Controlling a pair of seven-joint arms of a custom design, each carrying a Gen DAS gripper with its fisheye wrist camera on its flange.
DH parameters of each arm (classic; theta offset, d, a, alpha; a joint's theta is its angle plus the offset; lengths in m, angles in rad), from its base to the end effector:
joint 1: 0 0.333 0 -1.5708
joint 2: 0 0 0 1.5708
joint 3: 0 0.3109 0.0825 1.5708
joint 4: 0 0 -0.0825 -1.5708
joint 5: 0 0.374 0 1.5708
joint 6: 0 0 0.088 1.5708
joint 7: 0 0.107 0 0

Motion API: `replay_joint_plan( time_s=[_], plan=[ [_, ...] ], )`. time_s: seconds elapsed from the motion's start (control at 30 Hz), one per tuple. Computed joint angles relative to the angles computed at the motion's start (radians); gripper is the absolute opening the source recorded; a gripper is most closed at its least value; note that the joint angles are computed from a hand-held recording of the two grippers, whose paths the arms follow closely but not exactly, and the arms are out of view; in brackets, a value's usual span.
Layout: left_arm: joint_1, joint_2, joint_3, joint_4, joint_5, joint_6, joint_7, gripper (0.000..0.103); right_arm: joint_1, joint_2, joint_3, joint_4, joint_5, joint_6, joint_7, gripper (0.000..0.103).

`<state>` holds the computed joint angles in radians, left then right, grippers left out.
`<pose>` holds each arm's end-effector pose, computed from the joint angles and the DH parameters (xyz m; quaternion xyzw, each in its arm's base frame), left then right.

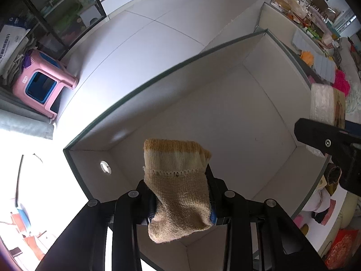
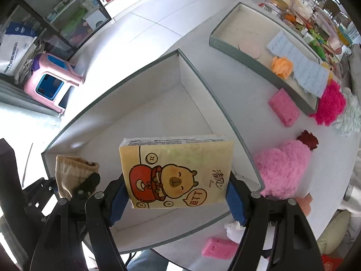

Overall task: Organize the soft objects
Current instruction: 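Carry sock in left tool while right tool carries tissue pack over white box, then open left tool dropping sock into box while right tool releases tissue pack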

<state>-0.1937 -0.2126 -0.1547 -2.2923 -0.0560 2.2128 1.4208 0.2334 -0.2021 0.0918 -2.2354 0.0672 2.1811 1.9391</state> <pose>0.4532 -0.1688 0.4485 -0.6445 0.7618 -0.0599 0.0273 0.4658 0.1613 0.4678 -0.6770 0.7320 -0.0135 0.0749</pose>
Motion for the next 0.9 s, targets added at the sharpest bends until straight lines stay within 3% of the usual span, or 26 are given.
replay_joint_plan(
  time_s=[0.57,0.9],
  plan=[
    [0.035,0.069,0.003,0.042,0.015,-0.026,0.008,0.036,0.018,0.066,-0.001,0.042,-0.015,-0.03,-0.021,0.078],
    [0.032,0.07,-0.003,0.03,0.002,0.0,0.024,0.039,0.025,0.09,-0.004,0.056,-0.021,-0.058,-0.019,0.078]
  ],
)
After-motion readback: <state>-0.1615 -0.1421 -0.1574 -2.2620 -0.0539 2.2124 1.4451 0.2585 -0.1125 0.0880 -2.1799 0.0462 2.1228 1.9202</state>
